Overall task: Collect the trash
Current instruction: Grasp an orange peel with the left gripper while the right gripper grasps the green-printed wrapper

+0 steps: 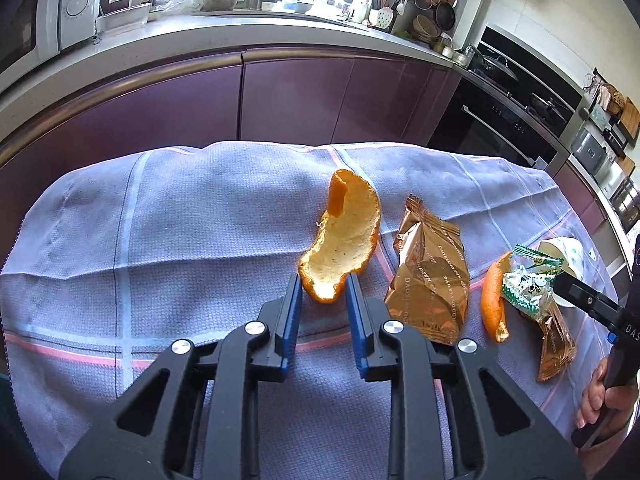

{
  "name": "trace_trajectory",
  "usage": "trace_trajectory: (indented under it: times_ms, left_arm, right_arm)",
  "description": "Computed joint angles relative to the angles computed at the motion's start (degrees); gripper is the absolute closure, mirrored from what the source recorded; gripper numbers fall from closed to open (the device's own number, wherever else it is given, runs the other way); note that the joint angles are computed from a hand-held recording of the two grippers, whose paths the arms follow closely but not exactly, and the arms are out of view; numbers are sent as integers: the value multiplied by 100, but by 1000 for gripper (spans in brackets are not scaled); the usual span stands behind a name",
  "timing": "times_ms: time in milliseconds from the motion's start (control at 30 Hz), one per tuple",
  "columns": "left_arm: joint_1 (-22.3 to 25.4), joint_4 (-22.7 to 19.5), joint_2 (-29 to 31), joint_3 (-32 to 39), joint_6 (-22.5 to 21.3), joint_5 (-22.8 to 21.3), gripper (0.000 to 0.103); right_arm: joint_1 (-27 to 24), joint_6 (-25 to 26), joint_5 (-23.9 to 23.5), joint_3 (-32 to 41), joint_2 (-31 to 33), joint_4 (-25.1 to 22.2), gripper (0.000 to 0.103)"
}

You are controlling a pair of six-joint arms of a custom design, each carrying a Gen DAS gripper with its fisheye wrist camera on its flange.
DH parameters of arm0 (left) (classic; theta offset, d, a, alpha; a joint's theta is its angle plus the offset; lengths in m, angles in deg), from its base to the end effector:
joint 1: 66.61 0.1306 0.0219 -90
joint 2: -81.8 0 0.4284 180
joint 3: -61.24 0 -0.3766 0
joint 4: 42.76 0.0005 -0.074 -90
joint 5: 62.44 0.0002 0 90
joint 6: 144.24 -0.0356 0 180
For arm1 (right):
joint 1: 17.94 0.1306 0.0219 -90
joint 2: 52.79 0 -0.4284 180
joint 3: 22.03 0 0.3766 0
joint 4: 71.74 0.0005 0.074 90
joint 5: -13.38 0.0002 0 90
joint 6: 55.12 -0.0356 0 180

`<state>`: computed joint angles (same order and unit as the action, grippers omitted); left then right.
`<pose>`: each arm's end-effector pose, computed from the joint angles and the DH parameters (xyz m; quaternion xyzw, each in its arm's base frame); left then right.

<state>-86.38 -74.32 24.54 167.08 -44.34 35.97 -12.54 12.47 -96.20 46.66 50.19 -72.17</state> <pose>0.6438 -0.2375 0.2996 0.1061 0.9268 -0.1568 0.3243 0.5142 0.0601 0.2745 0.0511 0.8750 0.2561 0.4076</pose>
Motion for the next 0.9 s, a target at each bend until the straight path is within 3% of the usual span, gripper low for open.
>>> trace_trajectory:
  times_ms: [333, 900]
  left_arm:
    - [-1, 409, -468, -565, -32, -131, 86]
    - [297, 1435, -2059, -2523, -7, 35, 86]
  right_arm:
    - [16, 56, -56, -159, -192, 189, 96]
    - [446, 359, -366, -367, -598, 333, 96]
